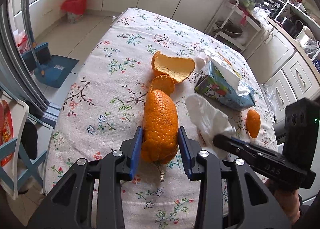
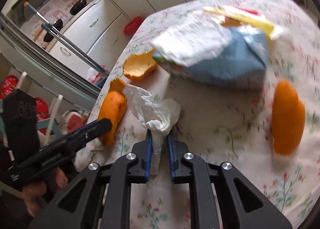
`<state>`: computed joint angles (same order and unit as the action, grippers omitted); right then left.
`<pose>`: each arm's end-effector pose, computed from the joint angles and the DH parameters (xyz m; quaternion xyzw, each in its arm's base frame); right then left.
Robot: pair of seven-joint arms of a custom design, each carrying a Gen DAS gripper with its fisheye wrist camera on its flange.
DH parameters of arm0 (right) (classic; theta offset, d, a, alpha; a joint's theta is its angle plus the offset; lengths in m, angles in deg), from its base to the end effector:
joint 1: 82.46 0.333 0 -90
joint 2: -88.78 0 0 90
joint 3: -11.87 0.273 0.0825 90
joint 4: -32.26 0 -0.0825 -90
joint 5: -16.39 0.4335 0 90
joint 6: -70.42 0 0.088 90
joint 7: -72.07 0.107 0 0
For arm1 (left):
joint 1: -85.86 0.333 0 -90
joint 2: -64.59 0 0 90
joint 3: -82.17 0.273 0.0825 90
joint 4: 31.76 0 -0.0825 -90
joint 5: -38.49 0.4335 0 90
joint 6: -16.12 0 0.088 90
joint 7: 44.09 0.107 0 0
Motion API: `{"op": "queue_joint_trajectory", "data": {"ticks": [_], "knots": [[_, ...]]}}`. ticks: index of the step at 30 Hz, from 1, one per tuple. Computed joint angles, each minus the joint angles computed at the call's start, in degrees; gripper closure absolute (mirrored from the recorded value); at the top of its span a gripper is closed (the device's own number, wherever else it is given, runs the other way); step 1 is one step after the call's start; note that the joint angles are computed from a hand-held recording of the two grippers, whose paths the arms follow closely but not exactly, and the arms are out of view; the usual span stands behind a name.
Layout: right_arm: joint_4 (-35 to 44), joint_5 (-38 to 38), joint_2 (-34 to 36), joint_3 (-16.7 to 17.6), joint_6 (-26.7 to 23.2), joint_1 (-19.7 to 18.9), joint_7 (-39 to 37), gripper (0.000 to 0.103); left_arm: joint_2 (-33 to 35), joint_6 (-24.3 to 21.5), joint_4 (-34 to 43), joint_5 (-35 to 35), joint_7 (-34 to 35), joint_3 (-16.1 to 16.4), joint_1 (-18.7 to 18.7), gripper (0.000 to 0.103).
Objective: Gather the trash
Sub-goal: 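Grasp the orange peel with the left tool while the right tool grasps a white tissue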
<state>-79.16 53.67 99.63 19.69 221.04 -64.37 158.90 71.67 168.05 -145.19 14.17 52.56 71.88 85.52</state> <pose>0.6088 0.2767 0.3681 -0.6696 0.6670 0.0656 0.3200 0.6516 -0.1085 0.3983 -0.6819 0.6640 -0.2995 0.0660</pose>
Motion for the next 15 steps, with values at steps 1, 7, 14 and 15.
{"op": "queue_joint_trajectory", "data": {"ticks": [1, 7, 14, 15], "knots": [[-0.9, 2.6, -0.8, 0.4, -0.5, -0.6, -1.5, 0.088, -0.4, 0.1, -0.4, -0.3, 0.3, -0.1, 0.0, 0.070], [-5.3, 9.1, -4.9, 0.2, -1.1, -0.7, -4.5, 0.088, -2.6, 0.9, -3.2, -3.0, 2.5, -0.1, -0.6, 0.072], [-11.4, -8.2, -10.3, -0.8, 5.0, 2.4, 6.2, 0.088, -7.4, 2.9, -9.0, -8.2, 7.2, 0.7, -2.6, 0.075], [-12.6, -10.7, -11.4, -0.8, 6.0, 2.7, 7.9, 0.088, -8.6, 3.7, -10.3, -8.6, 7.8, 0.8, -3.2, 0.075]]}}
